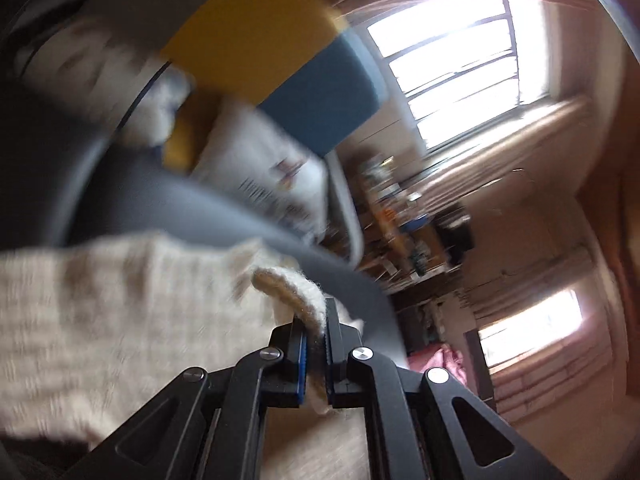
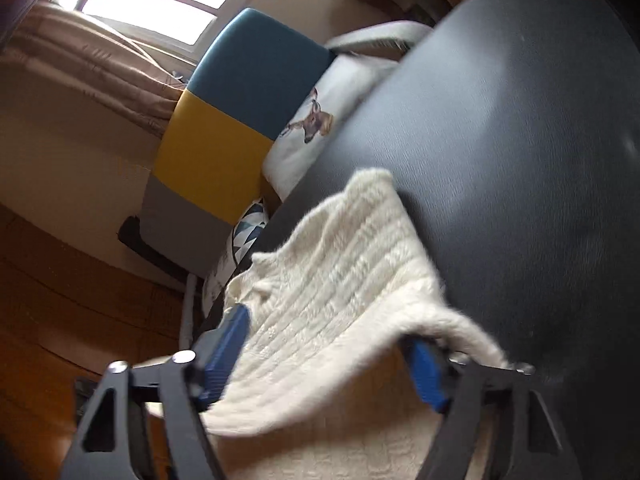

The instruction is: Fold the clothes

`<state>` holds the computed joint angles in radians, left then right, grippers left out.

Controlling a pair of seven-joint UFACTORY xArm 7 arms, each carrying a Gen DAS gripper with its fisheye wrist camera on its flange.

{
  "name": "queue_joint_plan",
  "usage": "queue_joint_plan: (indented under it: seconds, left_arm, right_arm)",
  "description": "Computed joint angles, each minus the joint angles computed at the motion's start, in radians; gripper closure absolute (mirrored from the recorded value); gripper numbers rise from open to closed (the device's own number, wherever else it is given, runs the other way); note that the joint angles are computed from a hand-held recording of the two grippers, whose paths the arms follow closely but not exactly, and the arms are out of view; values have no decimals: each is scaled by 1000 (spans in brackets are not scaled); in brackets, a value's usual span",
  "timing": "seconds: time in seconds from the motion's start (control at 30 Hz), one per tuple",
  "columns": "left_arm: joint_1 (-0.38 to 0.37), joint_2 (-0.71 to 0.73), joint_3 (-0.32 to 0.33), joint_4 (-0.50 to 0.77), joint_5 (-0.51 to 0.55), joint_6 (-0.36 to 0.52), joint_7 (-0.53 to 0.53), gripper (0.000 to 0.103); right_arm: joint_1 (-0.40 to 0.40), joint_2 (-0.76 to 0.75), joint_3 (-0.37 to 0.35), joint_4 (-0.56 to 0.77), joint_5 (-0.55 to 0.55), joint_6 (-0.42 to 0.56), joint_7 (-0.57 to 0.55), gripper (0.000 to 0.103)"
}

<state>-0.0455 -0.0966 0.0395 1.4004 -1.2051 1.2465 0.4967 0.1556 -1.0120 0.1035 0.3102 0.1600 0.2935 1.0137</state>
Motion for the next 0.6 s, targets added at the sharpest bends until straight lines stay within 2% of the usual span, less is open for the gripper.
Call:
queue_joint_plan:
  seconds: [0.03,0.07,0.1,0.23,0.3,0.43,0.6]
  left_arm:
    - [38,6,-40,9,5,-16,5,98]
    - [35,12,-43,15,24,-37,3,98]
    - [-1,27,-12,14,63,-48,-18,98]
    - [6,91,-35,-19,261,-75,-133,98]
    - [14,107,-40,-61,294,-93,-151,98]
    - [31,116,-43,-126,278,-114,-171,98]
    - [67,108,-24,-140,223,-57,-220,96]
  right_arm:
    - [-9,-5,5,2,-12,1,-9,34]
    - [-2,-16,1,0,-22,14,-27,34]
    - [1,-14,3,7,-33,46,-42,34]
    - [16,-18,20,-13,-43,102,-64,36]
    - [12,-27,24,-27,-45,98,-63,38]
    - [16,-35,2,-30,-45,109,-87,39]
    - [25,-70,-27,-38,-28,141,-115,39]
